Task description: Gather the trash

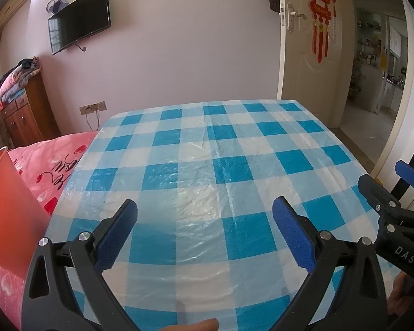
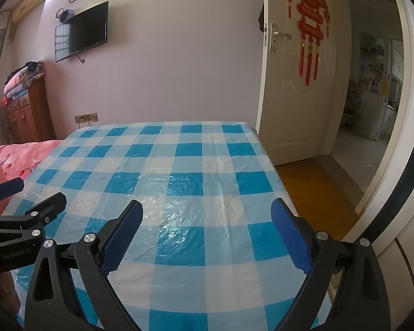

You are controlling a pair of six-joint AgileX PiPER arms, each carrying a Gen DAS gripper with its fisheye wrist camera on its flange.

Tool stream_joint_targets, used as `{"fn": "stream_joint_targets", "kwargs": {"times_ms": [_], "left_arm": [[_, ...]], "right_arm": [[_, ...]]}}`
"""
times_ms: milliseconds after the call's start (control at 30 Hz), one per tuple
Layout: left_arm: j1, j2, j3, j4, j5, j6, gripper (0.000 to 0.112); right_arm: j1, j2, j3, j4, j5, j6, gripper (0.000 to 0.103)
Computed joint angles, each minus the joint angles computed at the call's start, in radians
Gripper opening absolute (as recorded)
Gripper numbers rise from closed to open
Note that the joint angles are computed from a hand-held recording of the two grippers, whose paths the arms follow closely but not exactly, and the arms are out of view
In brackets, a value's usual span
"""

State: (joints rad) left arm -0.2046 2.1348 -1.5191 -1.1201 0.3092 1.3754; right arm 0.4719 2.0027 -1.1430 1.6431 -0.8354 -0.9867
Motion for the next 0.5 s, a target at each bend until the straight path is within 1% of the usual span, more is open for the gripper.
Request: {"fn": "stream_joint_targets", "kwargs": {"times_ms": [333, 500], "left_arm": [[0.009, 0.027, -0.029, 0.031, 0.016, -0.039, 0.099], [0.008, 0.052, -0.054, 0.069, 0.007, -0.081, 0.099]], "right_arm": [[-0.002, 0.028, -0.037, 0.017, 0.012, -0.026, 0.093], [-0.009, 0.044, -0.056, 0.018, 0.027, -0.037, 0.093]]}}
